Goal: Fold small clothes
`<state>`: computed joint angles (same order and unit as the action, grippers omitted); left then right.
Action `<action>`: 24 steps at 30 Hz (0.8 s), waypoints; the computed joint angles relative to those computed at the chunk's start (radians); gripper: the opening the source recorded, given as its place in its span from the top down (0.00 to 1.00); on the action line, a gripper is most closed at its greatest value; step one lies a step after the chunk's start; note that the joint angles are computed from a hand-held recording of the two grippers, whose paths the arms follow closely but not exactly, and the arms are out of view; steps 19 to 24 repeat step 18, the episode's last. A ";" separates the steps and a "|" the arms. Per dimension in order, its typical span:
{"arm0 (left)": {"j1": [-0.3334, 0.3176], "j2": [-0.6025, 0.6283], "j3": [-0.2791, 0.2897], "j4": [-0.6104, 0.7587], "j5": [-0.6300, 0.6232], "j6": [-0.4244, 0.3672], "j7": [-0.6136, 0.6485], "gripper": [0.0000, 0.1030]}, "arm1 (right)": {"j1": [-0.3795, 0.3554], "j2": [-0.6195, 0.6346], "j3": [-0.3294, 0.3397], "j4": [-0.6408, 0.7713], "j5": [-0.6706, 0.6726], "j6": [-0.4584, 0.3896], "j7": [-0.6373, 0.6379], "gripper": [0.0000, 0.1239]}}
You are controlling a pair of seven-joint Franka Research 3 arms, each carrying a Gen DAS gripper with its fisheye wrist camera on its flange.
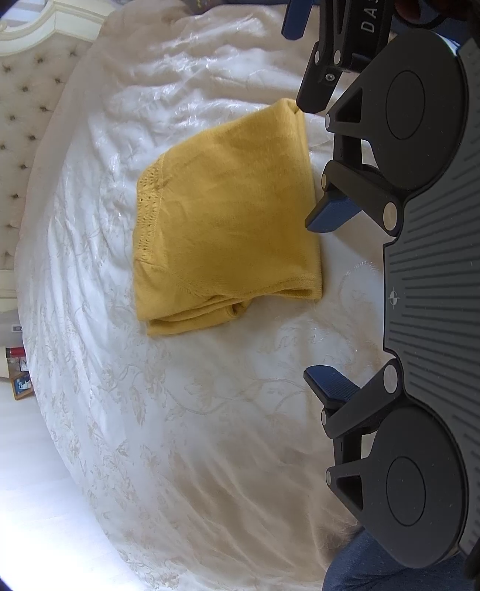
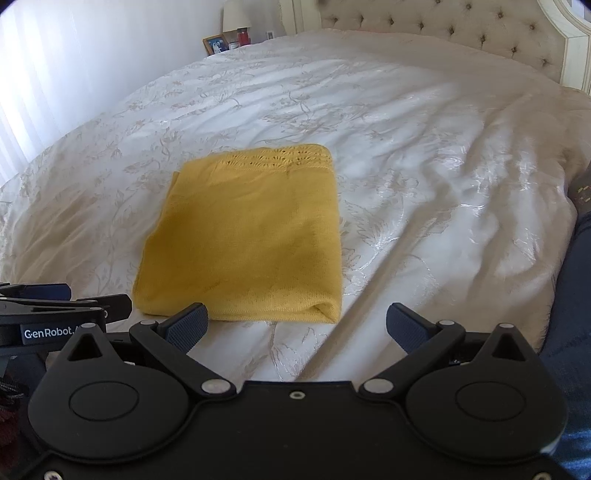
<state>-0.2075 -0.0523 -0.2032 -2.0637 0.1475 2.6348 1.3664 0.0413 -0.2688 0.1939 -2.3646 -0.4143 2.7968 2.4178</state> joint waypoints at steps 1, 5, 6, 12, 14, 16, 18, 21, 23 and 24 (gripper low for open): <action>0.000 0.002 0.000 0.001 -0.002 -0.001 0.002 0.24 | 0.000 0.002 0.000 0.002 0.001 -0.001 0.000 0.17; 0.001 0.010 0.000 0.009 -0.005 -0.008 0.006 0.24 | 0.006 0.009 -0.006 0.006 0.008 -0.002 -0.009 0.17; 0.001 0.012 0.000 0.009 -0.005 -0.008 0.006 0.24 | 0.008 0.011 -0.007 0.008 0.010 -0.003 -0.011 0.17; 0.002 0.022 -0.002 0.019 0.000 -0.016 0.004 0.24 | 0.017 0.023 -0.017 0.014 0.025 -0.009 -0.026 0.17; 0.002 0.024 -0.002 0.020 -0.001 -0.015 0.008 0.24 | 0.018 0.027 -0.020 0.015 0.026 -0.008 -0.028 0.17; 0.002 0.026 -0.002 0.023 0.002 -0.019 0.007 0.24 | 0.020 0.029 -0.021 0.016 0.028 -0.009 -0.028 0.17; 0.002 0.031 -0.003 0.027 0.005 -0.021 0.007 0.24 | 0.022 0.032 -0.023 0.017 0.029 -0.009 -0.029 0.17; 0.002 0.031 -0.003 0.027 0.005 -0.021 0.007 0.24 | 0.022 0.032 -0.023 0.017 0.029 -0.009 -0.029 0.17; 0.002 0.031 -0.003 0.027 0.005 -0.021 0.007 0.24 | 0.022 0.032 -0.023 0.017 0.029 -0.009 -0.029 0.17; 0.002 0.031 -0.003 0.027 0.005 -0.021 0.007 0.24 | 0.022 0.032 -0.023 0.017 0.029 -0.009 -0.029 0.17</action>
